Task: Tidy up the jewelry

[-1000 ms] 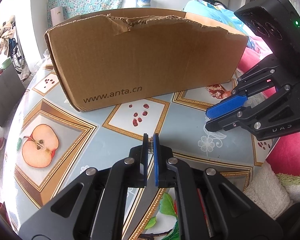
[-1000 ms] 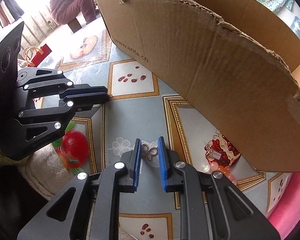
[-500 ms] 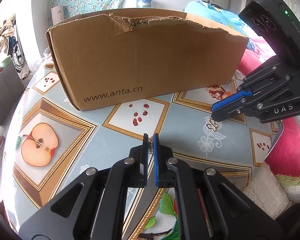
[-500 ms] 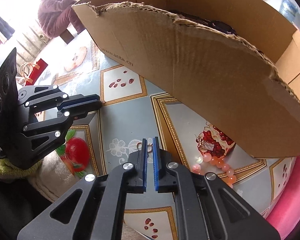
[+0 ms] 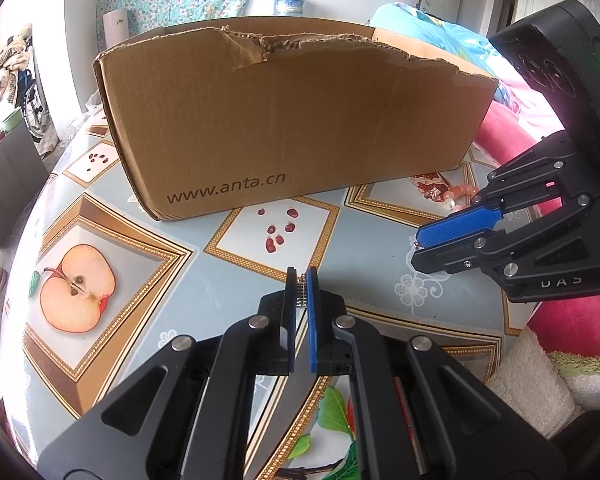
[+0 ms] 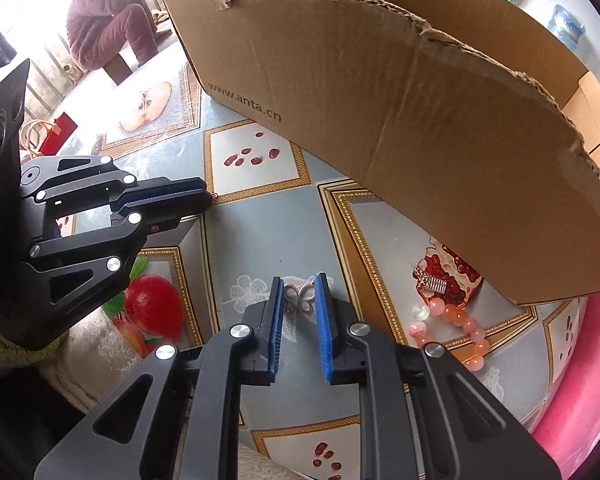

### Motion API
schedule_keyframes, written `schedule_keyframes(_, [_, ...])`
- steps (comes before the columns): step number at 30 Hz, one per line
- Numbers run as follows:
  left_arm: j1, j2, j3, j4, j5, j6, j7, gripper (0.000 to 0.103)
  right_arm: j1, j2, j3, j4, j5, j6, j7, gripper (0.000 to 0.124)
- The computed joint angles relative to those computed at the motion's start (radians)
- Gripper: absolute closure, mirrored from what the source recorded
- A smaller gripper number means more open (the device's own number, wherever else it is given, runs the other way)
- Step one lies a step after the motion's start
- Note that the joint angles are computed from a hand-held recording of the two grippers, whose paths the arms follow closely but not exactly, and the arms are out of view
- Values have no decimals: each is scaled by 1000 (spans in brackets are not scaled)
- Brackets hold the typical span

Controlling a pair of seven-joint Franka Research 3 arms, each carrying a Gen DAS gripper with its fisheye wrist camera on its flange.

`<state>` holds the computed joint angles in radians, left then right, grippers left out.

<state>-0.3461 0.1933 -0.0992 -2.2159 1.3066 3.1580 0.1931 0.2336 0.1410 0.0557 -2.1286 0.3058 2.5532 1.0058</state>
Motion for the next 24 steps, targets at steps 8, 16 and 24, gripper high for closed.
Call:
schedule_keyframes(8, [-1,1,2,0,0,6,-3,99,-11,13,1,13,43,-10,-20,118])
schedule_keyframes(16, [-3,1,6,2,11,13,-17,99,-23,12,-5,22,68,-17,-21,124])
schedule_keyframes(24, [-2,4,2,6,6,10,-16,99,-27,0,-12,8,38,-7,20,124])
